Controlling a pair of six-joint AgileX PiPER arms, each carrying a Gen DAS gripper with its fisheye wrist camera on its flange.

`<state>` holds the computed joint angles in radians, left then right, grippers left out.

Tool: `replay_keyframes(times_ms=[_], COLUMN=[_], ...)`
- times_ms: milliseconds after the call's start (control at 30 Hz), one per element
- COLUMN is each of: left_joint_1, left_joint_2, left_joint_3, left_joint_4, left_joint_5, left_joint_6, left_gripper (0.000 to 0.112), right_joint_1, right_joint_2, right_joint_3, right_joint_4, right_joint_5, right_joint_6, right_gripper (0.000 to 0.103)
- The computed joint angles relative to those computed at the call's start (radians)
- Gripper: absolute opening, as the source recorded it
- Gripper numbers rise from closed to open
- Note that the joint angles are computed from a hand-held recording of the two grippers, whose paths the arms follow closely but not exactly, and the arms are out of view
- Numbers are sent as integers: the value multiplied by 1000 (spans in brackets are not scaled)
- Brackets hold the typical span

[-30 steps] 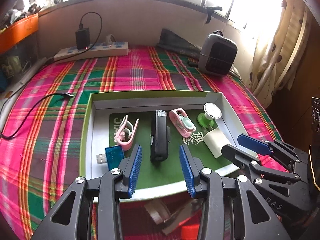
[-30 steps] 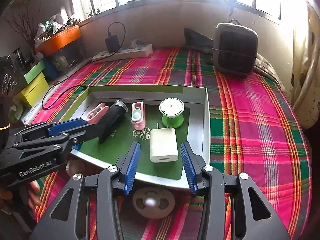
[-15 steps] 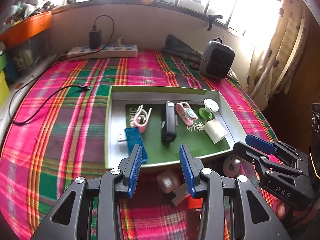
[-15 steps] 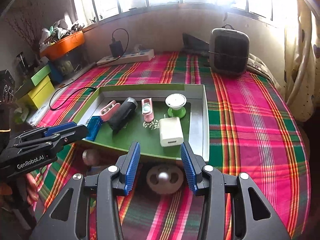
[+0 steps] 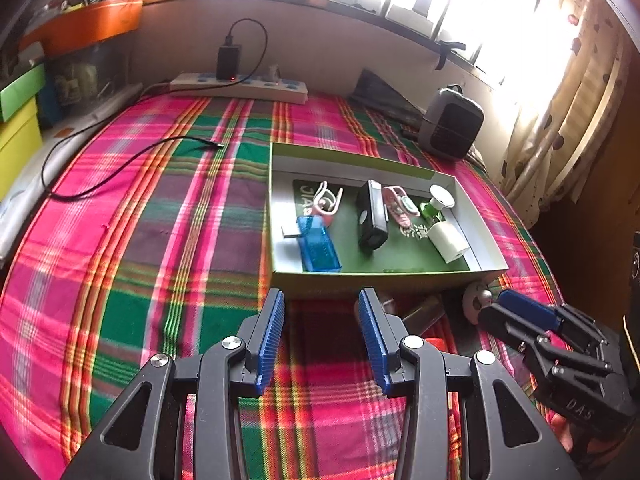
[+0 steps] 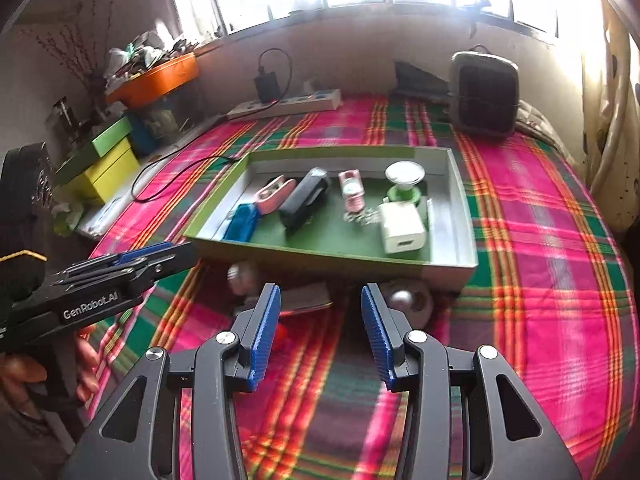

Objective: Organize rigid objects
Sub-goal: 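Withdraw both tools from the tray toward the items beside it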

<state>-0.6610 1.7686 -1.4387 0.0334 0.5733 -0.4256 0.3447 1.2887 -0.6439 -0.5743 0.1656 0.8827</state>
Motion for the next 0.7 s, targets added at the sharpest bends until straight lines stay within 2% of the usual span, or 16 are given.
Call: replay_keyframes(times_ms=[133,233,367,533,700], left_joint_1=[9,16,23,31,38], left_joint_2=[-21,-34,-49,-63,-74], left_joint_3=[35,55,81,109,131], left_joint_4=[-14,-29,-42,-64,-80], left_joint_5=[-16,-23,-35,-49,-57], left_joint_6=[8,19,27,47,58], left_gripper=[38,38,38,38,38], right_joint_1=[54,76,117,140,170], right_joint_2=[17,34,57,75,99], right_joint_3=[2,0,-1,0,-10], right_joint_4=[-108,-73,-199,-265,-309], right_joint_5=[4,-5,7,2,33], right_joint_6=[133,119,273,371,442], right_gripper=[44,44,44,44,44])
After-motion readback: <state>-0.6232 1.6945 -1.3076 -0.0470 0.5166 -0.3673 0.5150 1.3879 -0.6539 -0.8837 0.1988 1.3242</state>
